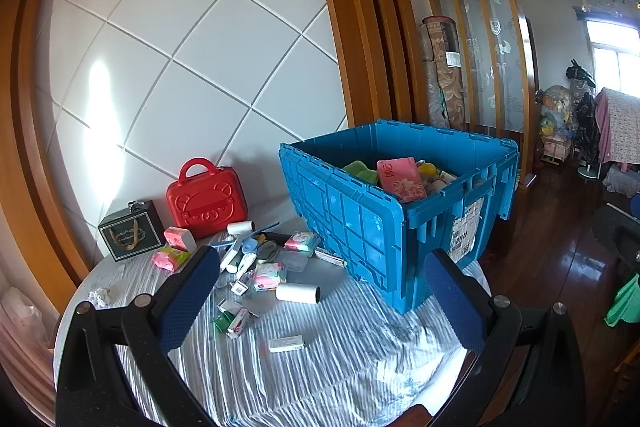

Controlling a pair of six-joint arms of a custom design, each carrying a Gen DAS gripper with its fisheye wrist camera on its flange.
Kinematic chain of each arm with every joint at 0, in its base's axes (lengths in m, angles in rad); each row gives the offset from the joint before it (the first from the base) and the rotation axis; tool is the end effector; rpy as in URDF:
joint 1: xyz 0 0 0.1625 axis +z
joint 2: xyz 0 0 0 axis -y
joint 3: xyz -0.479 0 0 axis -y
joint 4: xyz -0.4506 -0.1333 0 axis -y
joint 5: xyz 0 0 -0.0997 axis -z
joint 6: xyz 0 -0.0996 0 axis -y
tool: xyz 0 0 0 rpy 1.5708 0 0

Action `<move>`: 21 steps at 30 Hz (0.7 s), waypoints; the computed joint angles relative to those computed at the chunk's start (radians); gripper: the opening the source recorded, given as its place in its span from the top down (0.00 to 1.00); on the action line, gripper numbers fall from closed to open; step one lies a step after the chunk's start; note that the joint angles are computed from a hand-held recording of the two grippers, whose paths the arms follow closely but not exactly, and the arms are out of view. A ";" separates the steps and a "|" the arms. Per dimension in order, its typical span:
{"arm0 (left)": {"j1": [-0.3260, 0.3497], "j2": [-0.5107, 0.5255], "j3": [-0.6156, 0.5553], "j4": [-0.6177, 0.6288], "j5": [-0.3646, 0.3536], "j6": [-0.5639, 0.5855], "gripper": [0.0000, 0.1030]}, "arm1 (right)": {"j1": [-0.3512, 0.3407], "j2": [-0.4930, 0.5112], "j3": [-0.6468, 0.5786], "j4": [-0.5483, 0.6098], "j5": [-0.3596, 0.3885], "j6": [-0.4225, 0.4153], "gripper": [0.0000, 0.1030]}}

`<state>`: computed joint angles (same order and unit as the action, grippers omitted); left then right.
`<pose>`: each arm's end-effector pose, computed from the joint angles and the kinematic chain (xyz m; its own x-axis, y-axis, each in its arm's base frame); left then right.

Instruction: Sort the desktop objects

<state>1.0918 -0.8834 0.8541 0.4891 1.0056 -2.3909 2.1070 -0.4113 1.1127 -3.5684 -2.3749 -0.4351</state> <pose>-0.1964 -0.7831 0.4192 -0.5702 0.2418 -0.7851 0.8117 0.3130 -0.4931 0.5009 -0.7223 0.1405 -0.8036 0.1208 0.5828 -0.5263 0.3132 -0.7905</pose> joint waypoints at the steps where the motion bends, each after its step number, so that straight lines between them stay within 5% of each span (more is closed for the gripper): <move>1: 0.000 0.001 0.000 0.000 -0.001 -0.002 0.00 | 0.000 0.000 -0.001 0.001 0.000 0.000 0.01; 21: 0.027 0.033 -0.044 0.029 -0.010 -0.014 0.00 | -0.009 0.016 -0.025 0.057 0.016 0.018 0.01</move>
<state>1.1187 -0.8499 0.8101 0.5184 0.9952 -2.4052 2.0981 -0.3958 1.0872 -3.5110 -2.3585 -0.4167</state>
